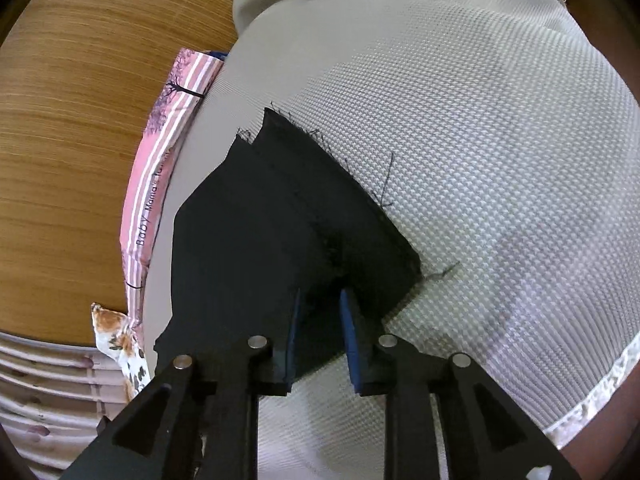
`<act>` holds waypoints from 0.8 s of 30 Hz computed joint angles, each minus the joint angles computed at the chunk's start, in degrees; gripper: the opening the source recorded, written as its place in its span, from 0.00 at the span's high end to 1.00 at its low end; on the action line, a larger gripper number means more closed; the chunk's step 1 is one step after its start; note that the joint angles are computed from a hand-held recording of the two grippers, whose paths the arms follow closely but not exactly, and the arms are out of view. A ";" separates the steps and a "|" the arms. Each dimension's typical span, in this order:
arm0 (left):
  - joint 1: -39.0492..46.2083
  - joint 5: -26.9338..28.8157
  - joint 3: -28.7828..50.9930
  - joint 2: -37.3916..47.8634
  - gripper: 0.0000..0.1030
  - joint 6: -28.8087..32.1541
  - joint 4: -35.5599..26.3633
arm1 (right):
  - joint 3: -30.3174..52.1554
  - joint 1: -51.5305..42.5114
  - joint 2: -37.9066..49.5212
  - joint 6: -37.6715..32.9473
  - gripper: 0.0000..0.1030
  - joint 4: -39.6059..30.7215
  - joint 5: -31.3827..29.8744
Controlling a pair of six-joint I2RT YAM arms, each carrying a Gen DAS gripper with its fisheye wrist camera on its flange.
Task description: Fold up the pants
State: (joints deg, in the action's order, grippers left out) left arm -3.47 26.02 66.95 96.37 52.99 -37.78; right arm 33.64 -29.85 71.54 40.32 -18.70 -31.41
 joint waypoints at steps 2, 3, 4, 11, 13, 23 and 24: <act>-0.03 -0.14 0.02 0.00 0.77 -0.05 -0.04 | -0.27 -0.04 1.08 0.12 0.80 1.88 -0.27; -0.05 -0.19 0.13 0.08 0.77 -0.09 -0.10 | -0.17 0.19 1.75 0.37 0.80 2.90 -0.07; -0.06 -0.21 0.21 0.15 0.77 -0.12 -0.22 | 0.61 0.32 3.01 0.24 0.80 3.62 0.06; 0.12 0.23 0.83 0.31 0.77 0.13 -1.17 | 1.41 0.72 -0.73 -0.16 0.95 3.76 -0.38; 0.29 0.78 1.11 0.32 0.77 0.59 -1.80 | 1.75 0.44 -5.85 -1.25 0.96 0.24 1.68; -0.47 0.20 1.63 1.60 0.77 4.08 -4.37 | -2.77 1.28 -8.79 -4.64 0.97 -5.49 11.55; -0.42 0.33 2.15 2.09 0.77 4.02 -4.90 | -3.31 1.33 -8.95 -4.14 0.98 -4.81 11.71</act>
